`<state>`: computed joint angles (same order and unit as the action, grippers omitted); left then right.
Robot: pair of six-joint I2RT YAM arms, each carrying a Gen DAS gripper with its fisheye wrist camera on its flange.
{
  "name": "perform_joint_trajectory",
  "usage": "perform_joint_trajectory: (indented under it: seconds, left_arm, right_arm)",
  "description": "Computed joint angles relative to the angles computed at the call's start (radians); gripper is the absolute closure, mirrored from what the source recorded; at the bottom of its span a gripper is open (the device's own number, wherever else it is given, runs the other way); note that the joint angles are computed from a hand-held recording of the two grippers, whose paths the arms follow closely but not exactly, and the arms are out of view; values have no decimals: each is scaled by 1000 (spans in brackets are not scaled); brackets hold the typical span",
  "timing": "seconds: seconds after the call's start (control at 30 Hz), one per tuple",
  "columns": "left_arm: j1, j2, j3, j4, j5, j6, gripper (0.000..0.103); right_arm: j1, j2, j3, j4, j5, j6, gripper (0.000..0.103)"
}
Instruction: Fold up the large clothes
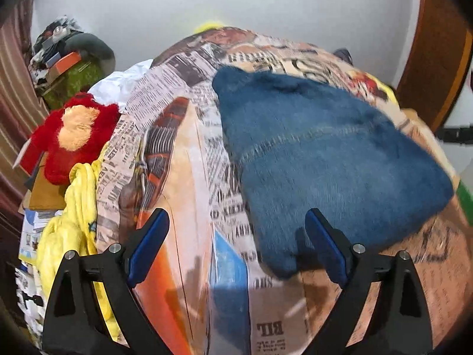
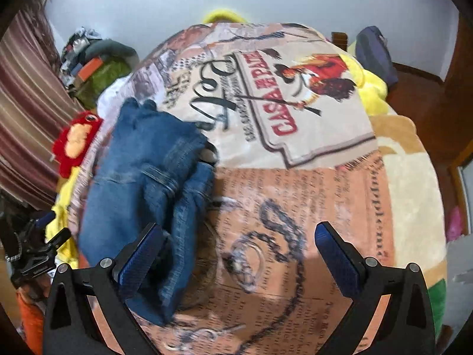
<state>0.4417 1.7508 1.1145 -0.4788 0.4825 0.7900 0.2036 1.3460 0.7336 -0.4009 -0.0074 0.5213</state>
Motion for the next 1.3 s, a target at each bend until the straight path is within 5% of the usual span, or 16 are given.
perform_joint_trajectory:
  seconds: [0.27,0.4,0.63,0.7,0.87,1.07,1.3]
  left_arm:
    - [-79,119,154,-110,46,-41,9]
    - [-143,173,161,-68,-2,-36,9]
    - [-200,305,298,-76,-12,-92,7]
    - [-218,343,350,-66,-35,-122,7]
    - [-252,465,530,-114,-57,-187,7]
    - [-257,516,636,-135,-73,-258,7]
    - [-219,421,561,-119,-37,-259,7]
  right_arm:
    - [141,204,180,37,17,-69,1]
    - [169,348,280,53,23,-147,1]
    - [61,591,477,12,-25,-238,1]
    - [-2,651,538,4,-125,-225,1]
    - [-79,750,657,-16,-174,-136,1]
    - [-85,710,653,7,-90,-74,1]
    - [-46,496,500,52,-97,-93,1]
